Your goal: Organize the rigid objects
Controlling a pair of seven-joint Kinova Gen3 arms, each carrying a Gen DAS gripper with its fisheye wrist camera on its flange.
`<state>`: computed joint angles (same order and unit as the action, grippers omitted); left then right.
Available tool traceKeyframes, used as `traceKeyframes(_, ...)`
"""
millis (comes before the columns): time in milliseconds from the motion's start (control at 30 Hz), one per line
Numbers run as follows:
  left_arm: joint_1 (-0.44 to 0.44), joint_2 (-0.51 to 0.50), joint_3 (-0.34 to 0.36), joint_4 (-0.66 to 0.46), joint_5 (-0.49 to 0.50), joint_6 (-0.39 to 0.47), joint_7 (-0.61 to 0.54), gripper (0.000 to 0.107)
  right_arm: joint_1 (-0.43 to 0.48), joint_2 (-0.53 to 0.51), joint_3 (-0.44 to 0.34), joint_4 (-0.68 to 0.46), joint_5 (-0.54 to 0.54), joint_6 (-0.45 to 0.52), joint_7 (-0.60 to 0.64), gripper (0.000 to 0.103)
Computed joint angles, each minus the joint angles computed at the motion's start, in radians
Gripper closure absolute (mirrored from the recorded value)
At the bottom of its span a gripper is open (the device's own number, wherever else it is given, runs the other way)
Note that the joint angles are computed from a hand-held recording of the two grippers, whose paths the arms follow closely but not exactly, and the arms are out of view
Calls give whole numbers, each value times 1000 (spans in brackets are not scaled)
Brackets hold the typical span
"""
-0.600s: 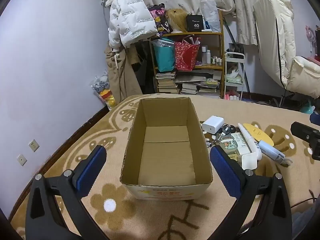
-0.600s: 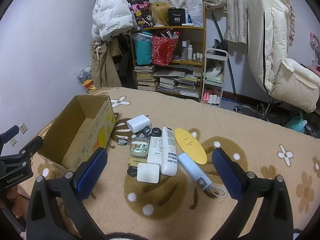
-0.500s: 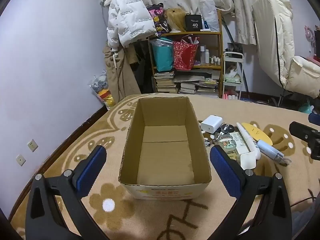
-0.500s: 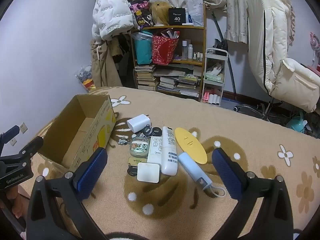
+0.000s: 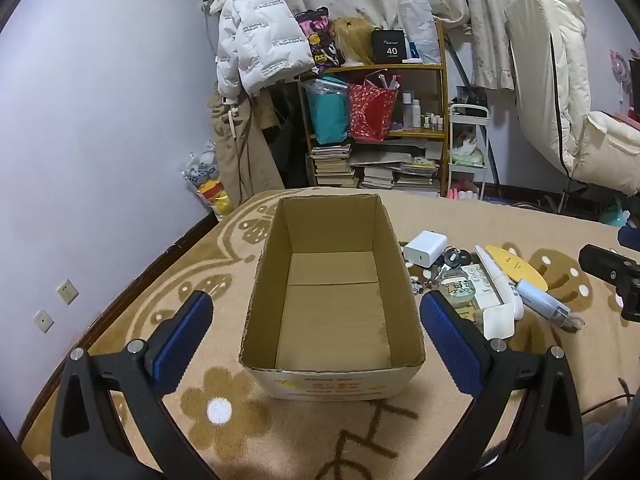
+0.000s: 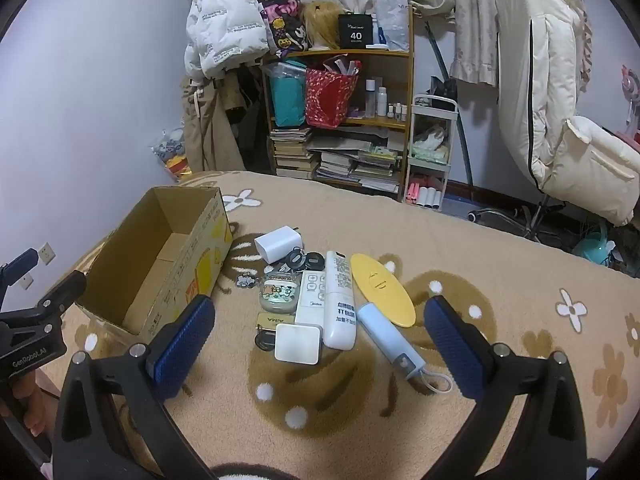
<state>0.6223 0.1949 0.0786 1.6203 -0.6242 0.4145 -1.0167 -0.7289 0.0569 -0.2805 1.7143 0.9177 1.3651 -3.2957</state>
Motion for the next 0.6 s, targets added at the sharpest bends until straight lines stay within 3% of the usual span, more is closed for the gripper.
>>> traceKeyframes(600,12,7,-9,2,-21,0,21,5,2,0,1,1,-3,-3,1,0)
